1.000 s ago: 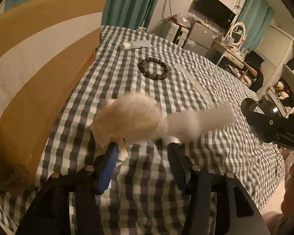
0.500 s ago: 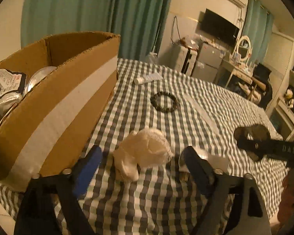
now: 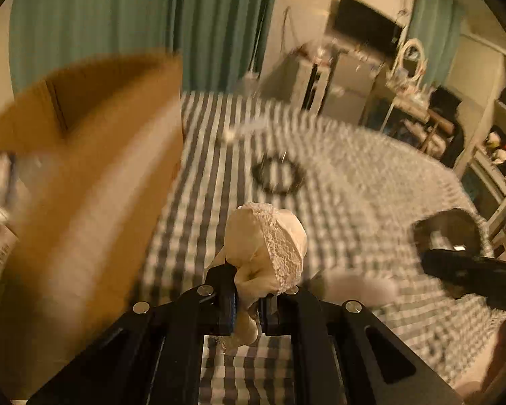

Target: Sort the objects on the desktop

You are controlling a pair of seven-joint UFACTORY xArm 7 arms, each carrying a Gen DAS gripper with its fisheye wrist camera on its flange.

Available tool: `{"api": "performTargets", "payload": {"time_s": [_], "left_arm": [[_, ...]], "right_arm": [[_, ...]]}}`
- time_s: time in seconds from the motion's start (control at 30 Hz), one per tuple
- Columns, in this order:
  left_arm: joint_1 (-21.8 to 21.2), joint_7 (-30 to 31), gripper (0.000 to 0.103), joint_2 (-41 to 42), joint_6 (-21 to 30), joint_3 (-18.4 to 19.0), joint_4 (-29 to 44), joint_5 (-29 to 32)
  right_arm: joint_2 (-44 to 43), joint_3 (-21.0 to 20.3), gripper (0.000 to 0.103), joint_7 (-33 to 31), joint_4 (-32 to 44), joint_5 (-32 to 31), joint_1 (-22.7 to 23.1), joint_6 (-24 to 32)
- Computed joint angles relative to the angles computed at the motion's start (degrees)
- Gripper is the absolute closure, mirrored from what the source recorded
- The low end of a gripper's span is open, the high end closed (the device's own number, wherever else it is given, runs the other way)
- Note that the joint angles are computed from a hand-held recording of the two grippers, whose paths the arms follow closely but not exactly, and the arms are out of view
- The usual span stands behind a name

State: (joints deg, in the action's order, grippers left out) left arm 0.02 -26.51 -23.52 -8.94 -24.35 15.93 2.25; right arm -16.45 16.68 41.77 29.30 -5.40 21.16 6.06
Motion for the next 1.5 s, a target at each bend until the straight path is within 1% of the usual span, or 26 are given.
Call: {"api": "performTargets", "payload": {"time_s": [0.07, 0.13, 0.17, 0.23, 0.27, 0.33, 0.37, 0.4, 0.47, 0.5, 0.53, 0.57, 0.6, 0.63, 0.67, 0.73, 0.77, 0.83, 0.87, 0.9, 0.93, 1.0, 1.17, 1.23, 1.37, 1.5], "left_arm": [[-6.7, 1.6, 0.094, -6.4, 2.7, 9.1, -0.8, -0.3], [-8.3, 3.1, 0.094, -11.3, 7.5, 14.3, 0.2, 0.1], [-8.0, 4.4, 0.094, -14.0, 10.1, 16.9, 0.8, 0.2], [-5.0, 6.6, 0.094, -16.7, 14.3, 18.5, 2.2, 1.1], [-3.3, 7.7, 0.094, -17.3, 16.3, 19.0, 2.9, 1.7], [-2.3, 11.8, 0.094, -15.9, 21.4, 23.2, 5.1, 1.8], [-1.6, 13.1, 0.094, -15.1, 23.0, 24.2, 5.7, 1.6], [0.1, 13.7, 0.094, -14.6, 23.4, 24.3, 5.7, 1.7], [-0.5, 17.0, 0.094, -13.2, 22.6, 27.5, 5.2, 0.1], [-0.9, 18.3, 0.089, -12.9, 21.9, 28.9, 4.7, -1.0], [-0.2, 18.6, 0.07, -12.5, 21.3, 28.4, 4.4, -1.5], [0.7, 19.1, 0.056, -12.8, 20.6, 28.1, 3.7, -1.7], [2.3, 18.5, 0.021, -12.9, 20.0, 26.7, 3.1, -1.5], [4.3, 18.0, 0.008, -15.0, 20.3, 25.4, 1.6, -1.1], [6.3, 16.4, 0.008, -16.0, 19.3, 23.5, 0.7, -0.1], [4.7, 17.3, 0.007, -17.0, 19.1, 24.6, -0.2, -1.2], [3.8, 17.5, 0.006, -17.9, 20.2, 25.1, -0.4, -1.9], [3.3, 16.2, 0.006, -19.7, 21.8, 23.6, -0.9, -2.5], [2.7, 15.1, 0.006, -21.1, 22.4, 22.2, -1.4, -2.7], [1.9, 14.5, 0.006, -21.6, 22.0, 21.3, -1.7, -2.7], [0.6, 13.6, 0.006, -22.6, 22.0, 19.8, -2.1, -2.6], [-2.8, 11.9, 0.002, -24.5, 21.7, 16.8, -3.0, -2.4], [-13.2, 8.9, 0.0, -18.6, 14.8, 13.5, -2.2, -2.9], [-11.9, 4.9, 0.0, -14.0, 12.8, 6.9, -0.4, -1.1], [-8.3, -1.2, 0.0, -3.2, 8.6, -1.8, 3.6, 2.6], [4.5, -11.2, 0.0, 6.2, 8.4, -15.8, 9.1, 7.6]], "right_arm": [[0.5, 0.8, 0.047, -1.0, 3.9, -0.6, 0.9, -0.1], [2.6, 1.6, 0.047, -2.0, 8.8, -1.3, 1.8, 0.5], [5.2, 0.9, 0.047, -4.3, 12.9, -0.3, 4.1, 0.7], [10.1, 1.2, 0.047, -6.4, 19.7, 0.0, 6.2, 1.2], [13.9, 2.3, 0.047, -5.9, 24.8, -2.5, 6.5, 2.5], [19.7, 2.0, 0.047, -3.2, 32.5, -7.7, 9.0, 5.5], [23.9, 3.7, 0.047, -4.8, 37.4, -6.9, 8.7, 7.1], [26.9, 3.1, 0.047, -7.2, 41.0, -4.1, 10.3, 7.8], [32.7, 3.8, 0.046, -10.3, 47.8, -0.1, 11.2, 9.9], [34.6, 3.0, 0.046, -10.1, 50.3, 0.4, 12.5, 10.5], [36.2, 2.2, 0.04, -10.6, 52.6, 0.7, 13.6, 11.6], [37.2, 0.4, 0.021, -9.1, 54.7, -0.7, 15.5, 13.9], [37.1, -3.9, 0.016, -5.3, 55.8, -3.7, 19.0, 15.6], [36.6, -5.8, 0.015, -3.0, 55.5, -5.7, 20.4, 15.7], [35.3, -6.4, 0.015, -2.3, 53.9, -6.4, 20.4, 14.2], [32.4, -5.2, 0.015, -3.5, 49.9, -4.8, 18.4, 11.5], [29.6, -6.7, 0.015, -1.4, 46.7, -6.5, 18.9, 10.6], [25.5, -9.1, 0.015, 4.3, 42.1, -12.9, 19.4, 10.6], [22.3, -10.7, 0.015, 9.0, 38.3, -18.4, 19.6, 10.8], [20.1, -10.3, 0.015, 13.0, 35.8, -23.0, 18.4, 11.7], [16.5, -11.8, 0.015, 17.0, 31.5, -27.8, 18.5, 13.1], [10.8, -11.3, 0.015, 20.8, 24.7, -31.7, 16.0, 15.5], [-4.1, -10.1, 0.015, 28.2, 4.8, -33.8, 7.9, 16.8], [-7.3, -10.3, 0.015, 30.7, -1.2, -33.2, 4.6, 13.2], [-9.0, -14.0, 0.015, 26.1, -7.2, -26.7, 3.1, 8.0], [-7.7, -12.1, 0.015, 24.8, -7.6, -25.9, -1.8, 2.9]]}}
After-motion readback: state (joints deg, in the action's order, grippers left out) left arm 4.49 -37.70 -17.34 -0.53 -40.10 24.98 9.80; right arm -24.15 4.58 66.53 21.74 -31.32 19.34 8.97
